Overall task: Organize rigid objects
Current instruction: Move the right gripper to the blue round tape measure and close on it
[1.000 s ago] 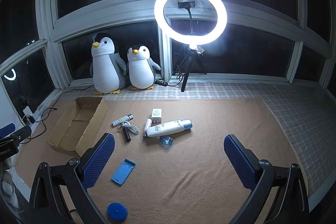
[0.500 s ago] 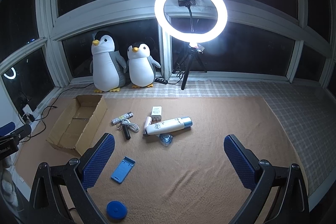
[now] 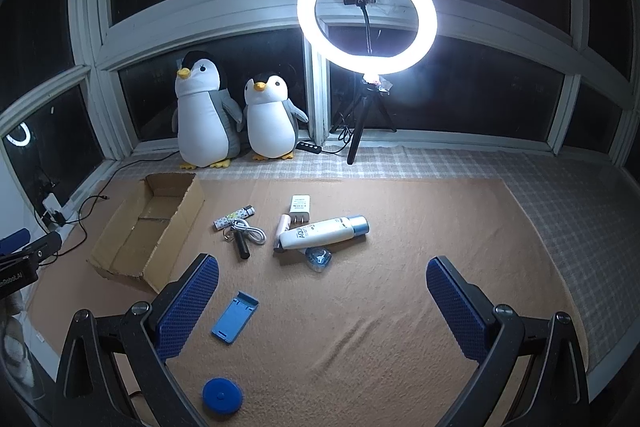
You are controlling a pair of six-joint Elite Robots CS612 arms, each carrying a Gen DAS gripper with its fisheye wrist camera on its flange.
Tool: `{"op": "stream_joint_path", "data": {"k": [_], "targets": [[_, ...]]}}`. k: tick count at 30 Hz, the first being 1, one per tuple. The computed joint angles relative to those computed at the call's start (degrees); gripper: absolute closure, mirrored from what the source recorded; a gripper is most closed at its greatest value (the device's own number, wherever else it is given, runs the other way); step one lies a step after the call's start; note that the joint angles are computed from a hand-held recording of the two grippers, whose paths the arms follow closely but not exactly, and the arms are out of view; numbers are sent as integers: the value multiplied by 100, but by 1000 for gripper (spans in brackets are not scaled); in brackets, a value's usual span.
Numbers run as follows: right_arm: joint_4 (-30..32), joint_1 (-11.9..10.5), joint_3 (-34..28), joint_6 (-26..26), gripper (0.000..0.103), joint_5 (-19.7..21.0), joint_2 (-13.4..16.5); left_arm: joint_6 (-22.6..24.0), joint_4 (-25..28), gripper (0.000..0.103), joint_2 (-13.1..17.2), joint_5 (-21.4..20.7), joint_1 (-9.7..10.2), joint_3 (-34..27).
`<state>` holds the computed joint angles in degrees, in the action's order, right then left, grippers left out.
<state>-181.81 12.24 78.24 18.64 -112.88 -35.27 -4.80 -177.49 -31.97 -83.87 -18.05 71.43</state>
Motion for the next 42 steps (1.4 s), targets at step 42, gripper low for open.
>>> {"op": "stream_joint_path", "data": {"k": [42], "targets": [[1192,205,-303,-610,0,919,432,-404,3496,48,1938,-27,539,-3378]]}}
